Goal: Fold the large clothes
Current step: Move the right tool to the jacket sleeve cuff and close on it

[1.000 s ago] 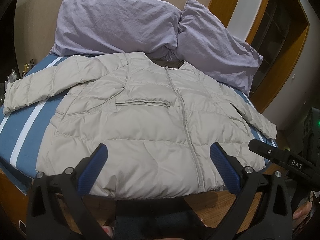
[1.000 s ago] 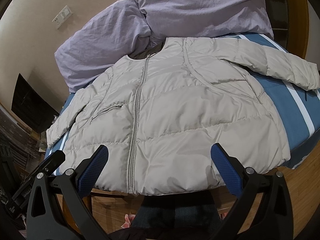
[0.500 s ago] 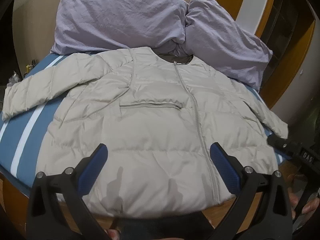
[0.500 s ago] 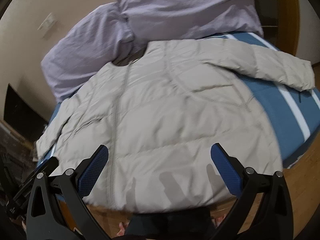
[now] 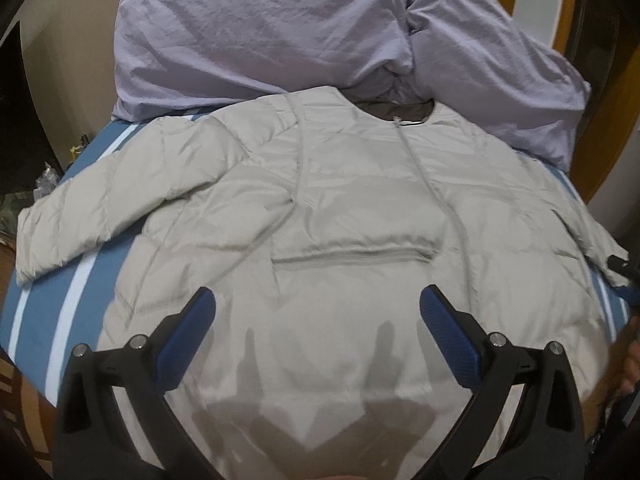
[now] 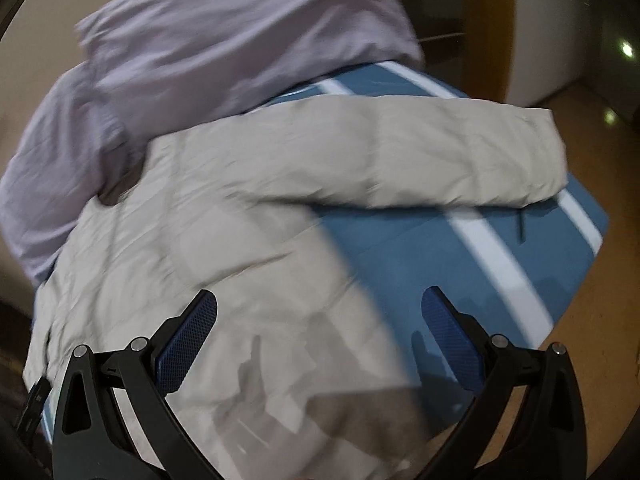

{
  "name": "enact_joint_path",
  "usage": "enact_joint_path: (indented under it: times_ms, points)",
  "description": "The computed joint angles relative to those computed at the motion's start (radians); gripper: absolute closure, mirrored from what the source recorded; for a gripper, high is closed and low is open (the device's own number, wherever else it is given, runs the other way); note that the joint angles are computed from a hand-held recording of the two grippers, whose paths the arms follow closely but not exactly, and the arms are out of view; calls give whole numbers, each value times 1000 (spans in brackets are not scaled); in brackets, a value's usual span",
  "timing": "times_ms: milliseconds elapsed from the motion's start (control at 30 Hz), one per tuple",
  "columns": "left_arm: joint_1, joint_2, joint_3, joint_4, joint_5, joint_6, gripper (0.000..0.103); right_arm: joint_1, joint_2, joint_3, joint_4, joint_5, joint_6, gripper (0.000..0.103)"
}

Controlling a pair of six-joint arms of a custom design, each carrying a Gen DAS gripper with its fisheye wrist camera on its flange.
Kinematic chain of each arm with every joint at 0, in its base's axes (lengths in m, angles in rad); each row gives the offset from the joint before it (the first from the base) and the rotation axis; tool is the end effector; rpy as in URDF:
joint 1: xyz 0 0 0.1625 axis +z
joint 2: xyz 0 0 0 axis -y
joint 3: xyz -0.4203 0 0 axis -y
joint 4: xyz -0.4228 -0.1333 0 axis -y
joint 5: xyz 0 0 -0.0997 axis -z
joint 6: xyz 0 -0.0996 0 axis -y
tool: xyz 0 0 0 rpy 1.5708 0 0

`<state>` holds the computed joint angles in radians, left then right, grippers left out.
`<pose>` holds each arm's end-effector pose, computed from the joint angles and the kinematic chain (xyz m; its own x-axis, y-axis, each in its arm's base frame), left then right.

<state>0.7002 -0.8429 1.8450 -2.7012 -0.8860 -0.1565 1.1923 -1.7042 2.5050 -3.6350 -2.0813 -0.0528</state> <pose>-0.3446 -0.5471 0.0563 -0.6723 0.4339 -0.5997 0.6617 0.7155 -0.2242 -0.0512 -0.3578 0.3443 -0.6437 0.7393 0.1979 0.0779 0.3206 -0.9440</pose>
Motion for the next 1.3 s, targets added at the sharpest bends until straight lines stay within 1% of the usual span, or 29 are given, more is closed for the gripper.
enact_joint_path:
  times_ms: [100, 233, 367, 500, 567, 633, 700, 733, 767, 833, 867, 933, 967, 1033, 1133, 1300]
  points:
    - [12, 37, -43, 17, 40, 6, 2, -46, -9, -39, 16, -41, 3, 1]
    - [32, 78, -88, 53, 78, -1, 2, -113, -36, -83, 45, -65, 3, 1]
    - [53, 108, -115, 84, 82, -19, 2, -175, -55, -125, 54, -97, 2, 1]
    - [60, 127, -109, 38, 90, 1, 2, -254, -80, -160, 88, -101, 29, 1]
    - [59, 140, -104, 6, 104, 18, 2, -294, -94, -168, 109, -90, 53, 1]
    - [59, 148, -97, -23, 112, 32, 2, -338, -111, -175, 146, -61, 82, 4]
    - [58, 156, -89, -61, 122, 46, 2, -374, -114, -190, 193, -13, 119, 11]
    - [57, 158, -88, -67, 125, 47, 2, -405, -126, -191, 228, 30, 145, 13]
    - [56, 160, -87, -74, 127, 49, 2, -414, -129, -192, 251, 45, 165, 16]
    - [56, 161, -85, -83, 126, 52, 2, -443, -143, -192, 291, 96, 199, 18]
    - [57, 161, -84, -86, 124, 52, 2, -465, -149, -190, 303, 138, 219, 18]
    - [59, 160, -82, -91, 119, 53, 2, -488, -164, -177, 307, 183, 233, 19]
    - [59, 159, -80, -94, 118, 53, 2, -493, -171, -170, 306, 194, 235, 20]
    - [60, 159, -78, -100, 115, 53, 2, -488, -163, -168, 286, 188, 224, 21]
    - [62, 159, -74, -112, 111, 55, 2, -483, -164, -154, 256, 185, 208, 28]
    - [65, 156, -71, -121, 100, 54, 2, -474, -157, -154, 236, 188, 184, 45]
